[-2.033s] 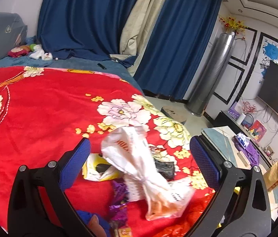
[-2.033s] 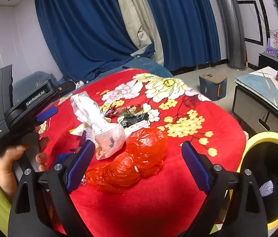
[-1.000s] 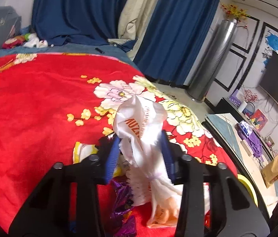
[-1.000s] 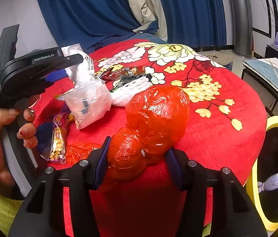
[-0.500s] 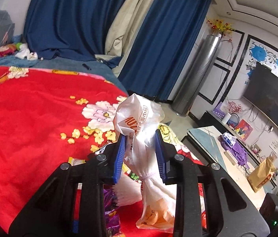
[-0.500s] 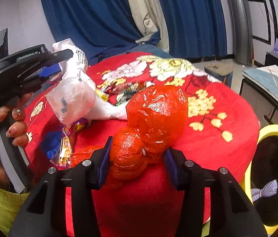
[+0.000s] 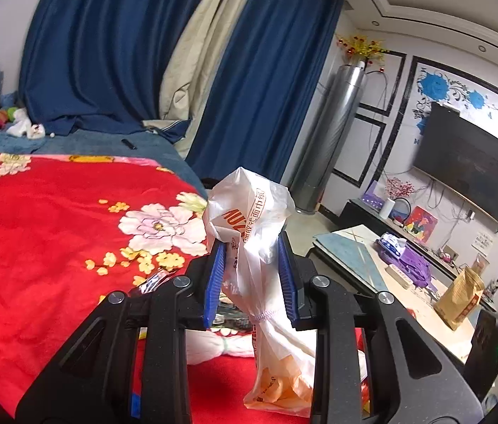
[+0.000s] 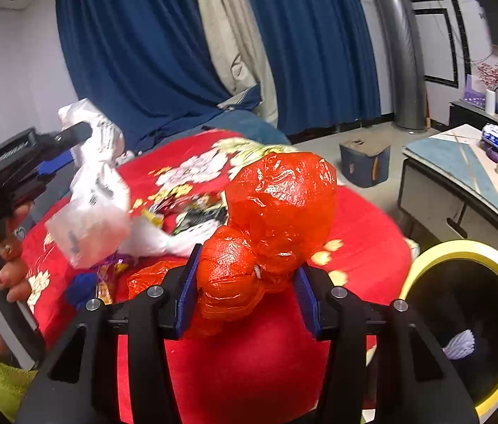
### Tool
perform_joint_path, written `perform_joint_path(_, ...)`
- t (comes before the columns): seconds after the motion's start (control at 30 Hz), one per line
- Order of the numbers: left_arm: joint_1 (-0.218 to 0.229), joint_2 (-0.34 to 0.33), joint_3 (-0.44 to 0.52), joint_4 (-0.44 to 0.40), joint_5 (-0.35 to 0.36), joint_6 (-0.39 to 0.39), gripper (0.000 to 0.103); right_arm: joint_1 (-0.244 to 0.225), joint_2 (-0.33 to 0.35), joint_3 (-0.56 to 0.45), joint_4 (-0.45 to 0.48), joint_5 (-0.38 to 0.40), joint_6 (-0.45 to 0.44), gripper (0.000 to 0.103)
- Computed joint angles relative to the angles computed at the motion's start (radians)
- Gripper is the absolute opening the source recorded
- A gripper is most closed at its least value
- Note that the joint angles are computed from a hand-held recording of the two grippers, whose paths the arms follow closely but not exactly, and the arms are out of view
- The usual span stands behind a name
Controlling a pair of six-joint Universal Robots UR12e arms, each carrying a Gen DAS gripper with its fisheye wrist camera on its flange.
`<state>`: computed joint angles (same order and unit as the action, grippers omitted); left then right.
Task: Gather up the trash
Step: 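Carry the white bag and red bags over the bin with both tools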
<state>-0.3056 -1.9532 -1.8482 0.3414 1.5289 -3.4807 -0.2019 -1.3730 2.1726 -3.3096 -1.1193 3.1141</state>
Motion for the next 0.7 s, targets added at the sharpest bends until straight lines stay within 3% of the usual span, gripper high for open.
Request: perform_joint_path(0.7, -0.070, -0.013, 0.017, 0.005, -0.046, 0.101, 0.022, -0.102, -0.042, 0.046, -0.101, -0.032, 0.063, 0.046)
